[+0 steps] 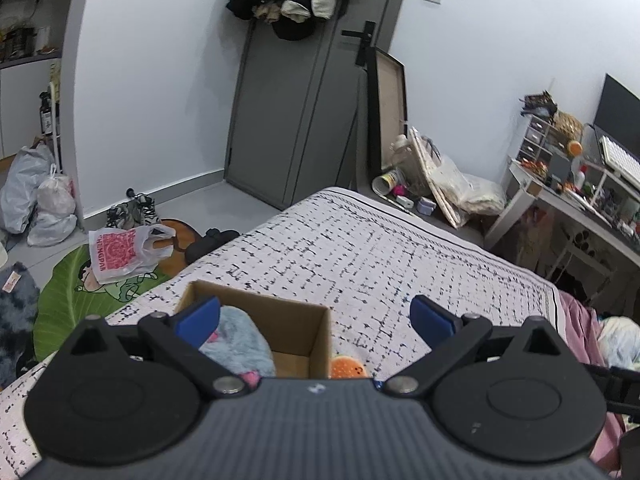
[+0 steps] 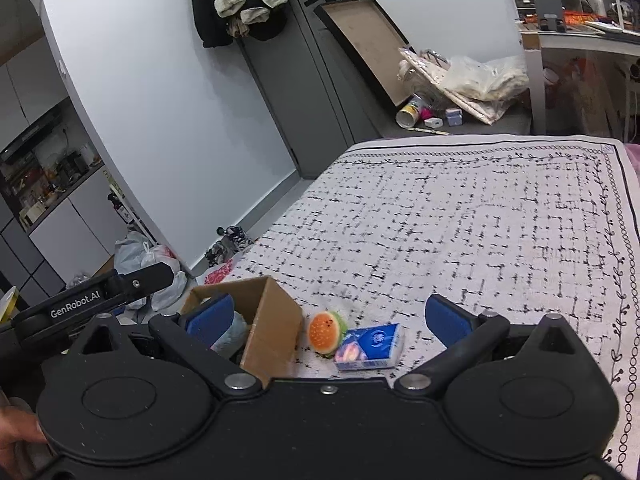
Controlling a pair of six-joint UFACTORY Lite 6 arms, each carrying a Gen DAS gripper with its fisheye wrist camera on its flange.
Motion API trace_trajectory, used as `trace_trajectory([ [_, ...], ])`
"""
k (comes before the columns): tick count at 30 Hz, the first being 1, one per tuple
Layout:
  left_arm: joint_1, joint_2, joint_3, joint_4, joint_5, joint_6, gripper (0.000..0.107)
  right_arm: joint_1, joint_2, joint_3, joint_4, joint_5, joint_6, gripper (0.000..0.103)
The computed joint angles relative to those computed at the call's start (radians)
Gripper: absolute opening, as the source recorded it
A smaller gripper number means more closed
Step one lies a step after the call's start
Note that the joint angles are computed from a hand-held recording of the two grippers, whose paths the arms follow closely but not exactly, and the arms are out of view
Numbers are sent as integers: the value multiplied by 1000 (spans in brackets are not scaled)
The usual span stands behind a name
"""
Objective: Organize soft objects
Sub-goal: 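Open the right gripper to drop the mouse into the box, then grasp the burger squishy with the left gripper while the right grasps the tissue pack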
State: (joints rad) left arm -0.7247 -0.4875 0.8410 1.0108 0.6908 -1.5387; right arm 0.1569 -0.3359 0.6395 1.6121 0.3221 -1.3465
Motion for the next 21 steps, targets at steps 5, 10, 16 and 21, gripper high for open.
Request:
trace_trajectory([
  [5,-38,59,25,16,14,-21,101,-55,24,-16,43,50,-62,103],
  [10,-85,140,72,49,59,-53,101,-100,57,-18,79,88,-111,103],
  [16,-89,219,106,51,17,-48,100,-148,140,10,79,139,-149,93],
  [21,-64,270,120,39,-67,-36,95,-178,256,62,48,189,-127,72],
])
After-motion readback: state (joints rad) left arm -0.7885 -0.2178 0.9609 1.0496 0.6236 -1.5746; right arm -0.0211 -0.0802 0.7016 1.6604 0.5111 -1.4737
